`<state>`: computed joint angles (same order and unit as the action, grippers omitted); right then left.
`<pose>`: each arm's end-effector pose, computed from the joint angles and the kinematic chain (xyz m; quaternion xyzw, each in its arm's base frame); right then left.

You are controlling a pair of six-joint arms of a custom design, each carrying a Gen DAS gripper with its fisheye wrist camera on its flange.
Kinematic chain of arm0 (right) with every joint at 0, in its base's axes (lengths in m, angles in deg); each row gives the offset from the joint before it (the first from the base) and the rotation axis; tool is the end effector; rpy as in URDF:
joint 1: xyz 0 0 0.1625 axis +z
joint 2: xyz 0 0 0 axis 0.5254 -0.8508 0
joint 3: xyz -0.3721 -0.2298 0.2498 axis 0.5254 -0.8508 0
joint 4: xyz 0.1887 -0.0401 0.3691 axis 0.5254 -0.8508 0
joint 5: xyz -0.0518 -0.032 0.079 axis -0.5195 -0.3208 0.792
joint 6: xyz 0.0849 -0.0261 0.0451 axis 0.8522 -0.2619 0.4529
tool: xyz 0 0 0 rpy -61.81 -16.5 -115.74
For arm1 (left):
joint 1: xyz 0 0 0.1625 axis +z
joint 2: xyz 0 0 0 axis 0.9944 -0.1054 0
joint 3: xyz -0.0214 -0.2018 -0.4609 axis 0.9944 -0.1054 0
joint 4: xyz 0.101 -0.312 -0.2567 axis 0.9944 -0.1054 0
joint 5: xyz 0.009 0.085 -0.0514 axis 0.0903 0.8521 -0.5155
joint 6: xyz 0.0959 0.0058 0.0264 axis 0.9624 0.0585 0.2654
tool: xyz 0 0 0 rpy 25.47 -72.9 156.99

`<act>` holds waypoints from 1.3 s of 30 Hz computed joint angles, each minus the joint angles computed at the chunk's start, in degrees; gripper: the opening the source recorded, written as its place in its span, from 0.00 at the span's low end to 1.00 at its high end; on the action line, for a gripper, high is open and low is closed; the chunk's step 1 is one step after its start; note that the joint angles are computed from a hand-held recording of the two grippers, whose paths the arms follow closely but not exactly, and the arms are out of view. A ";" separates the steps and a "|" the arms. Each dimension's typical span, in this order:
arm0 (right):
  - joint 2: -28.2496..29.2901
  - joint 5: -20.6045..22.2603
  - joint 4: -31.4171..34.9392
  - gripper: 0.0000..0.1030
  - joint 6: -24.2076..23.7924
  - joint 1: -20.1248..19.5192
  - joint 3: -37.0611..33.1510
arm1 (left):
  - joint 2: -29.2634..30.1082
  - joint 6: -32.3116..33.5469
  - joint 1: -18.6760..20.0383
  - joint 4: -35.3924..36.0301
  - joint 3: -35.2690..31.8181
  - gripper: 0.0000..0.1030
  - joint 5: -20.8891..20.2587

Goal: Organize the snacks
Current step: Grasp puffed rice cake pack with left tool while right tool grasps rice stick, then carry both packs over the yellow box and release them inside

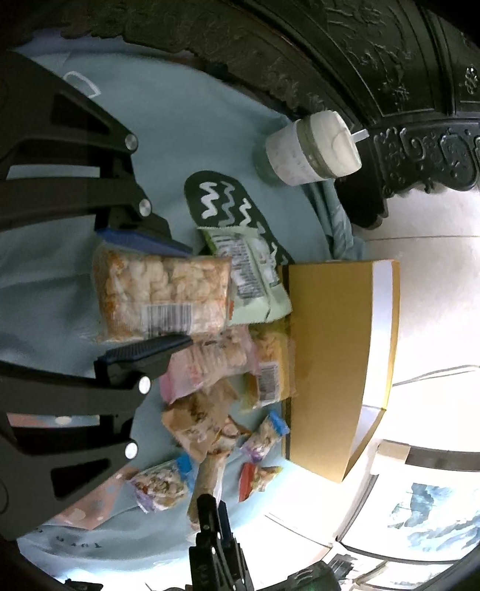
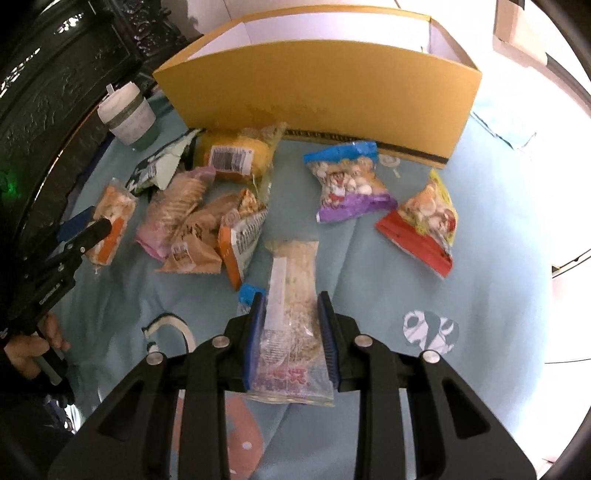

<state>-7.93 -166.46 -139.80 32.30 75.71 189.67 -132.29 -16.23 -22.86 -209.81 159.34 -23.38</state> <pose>0.2734 -0.5859 0.0291 0.2365 -0.9359 0.0962 0.2427 -0.0470 -0.5155 0.2586 0.1669 0.8643 -0.3303 0.3406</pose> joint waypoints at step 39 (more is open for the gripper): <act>-8.41 8.02 -4.76 0.28 -1.40 5.17 -0.03 | -2.50 5.05 -9.05 -5.46 -2.93 0.41 -1.45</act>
<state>-16.34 -158.44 -144.56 30.90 80.88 189.64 -134.80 -11.18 -31.91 -215.27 156.40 -24.83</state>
